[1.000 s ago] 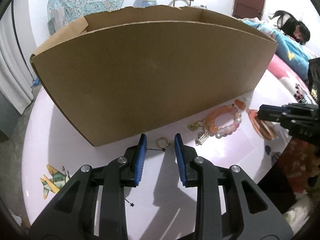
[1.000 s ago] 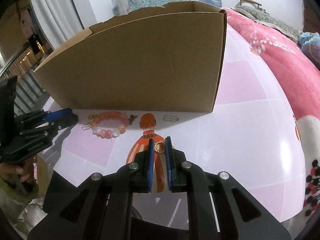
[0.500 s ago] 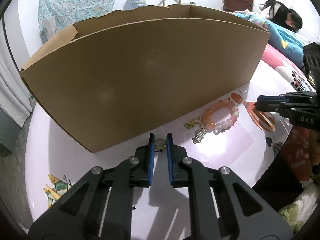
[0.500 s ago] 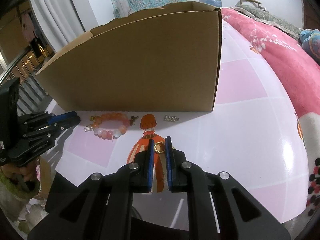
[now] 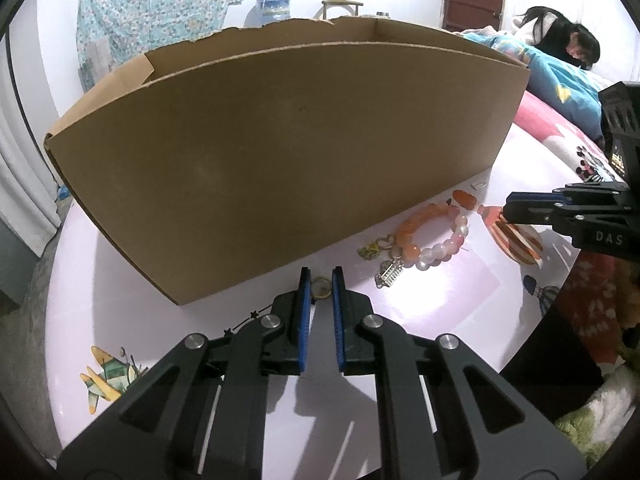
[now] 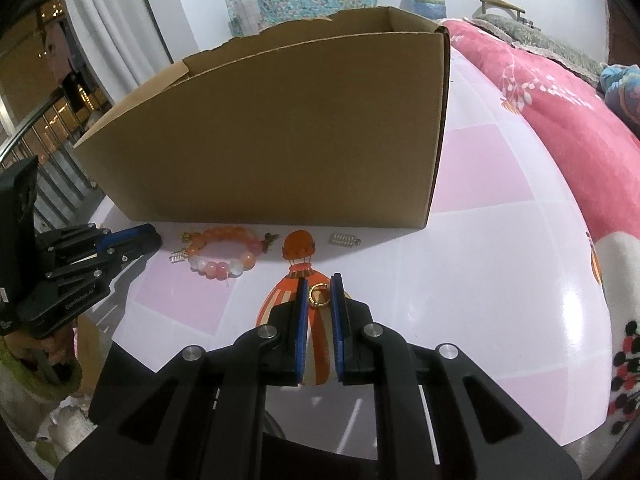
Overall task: Organize jewelry
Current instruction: 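Carry the gold ring over the box with the left tool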
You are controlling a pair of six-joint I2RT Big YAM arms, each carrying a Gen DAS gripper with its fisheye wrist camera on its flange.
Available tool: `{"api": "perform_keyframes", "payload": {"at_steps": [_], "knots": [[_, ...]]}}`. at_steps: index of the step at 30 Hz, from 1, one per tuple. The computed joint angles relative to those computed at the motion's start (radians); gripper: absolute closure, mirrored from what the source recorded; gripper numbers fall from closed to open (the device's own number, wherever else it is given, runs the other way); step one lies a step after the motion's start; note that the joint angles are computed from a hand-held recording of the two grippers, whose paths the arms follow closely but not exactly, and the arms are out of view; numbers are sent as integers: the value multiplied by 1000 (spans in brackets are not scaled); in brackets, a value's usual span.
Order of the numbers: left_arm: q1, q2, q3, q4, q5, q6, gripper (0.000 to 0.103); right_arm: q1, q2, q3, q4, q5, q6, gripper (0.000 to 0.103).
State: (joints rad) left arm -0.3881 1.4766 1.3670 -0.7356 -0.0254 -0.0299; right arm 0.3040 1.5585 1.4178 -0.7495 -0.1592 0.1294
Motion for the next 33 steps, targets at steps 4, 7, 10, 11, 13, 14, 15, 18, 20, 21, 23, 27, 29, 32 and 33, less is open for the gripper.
{"api": "perform_keyframes", "payload": {"at_steps": [4,7,10,11,13,14,15,18,20,21,23,27,29,32,33], "knots": [[2,-14,-8,7,4,-2,94,3,-4,2,-3,8,-2,92],[-3,-31,-14,11,-3,-3,94,6,-13,-1,0,13,-3,92],[-10,-57,-21,17,-15,-5,94,9,-28,-4,9,21,-8,92],[-13,-68,-23,19,-18,-7,94,10,-36,-6,14,25,-10,92],[-20,-92,-28,28,-27,-8,94,13,-53,-9,24,32,-17,92],[-24,-105,-28,32,-24,-7,94,14,-64,-9,31,36,-21,92],[-27,-114,-25,35,-25,-6,94,15,-72,-9,37,38,-25,92],[-37,-148,-6,58,-16,5,94,15,-105,3,68,31,-46,92],[-38,-150,23,63,-4,10,94,17,-116,18,87,19,-60,92],[-36,-145,45,62,7,9,94,16,-115,35,93,12,-71,92],[-32,-124,97,53,20,13,94,11,-101,75,96,-10,-88,92],[-8,-29,252,-18,63,21,94,-5,-17,224,49,-80,-102,92],[17,48,356,-98,117,-11,94,-6,34,306,0,-101,-110,92],[66,200,541,-261,202,-67,94,-10,185,517,-153,-137,-113,92],[74,237,582,-297,204,-77,94,-10,225,575,-197,-143,-111,92]]}}
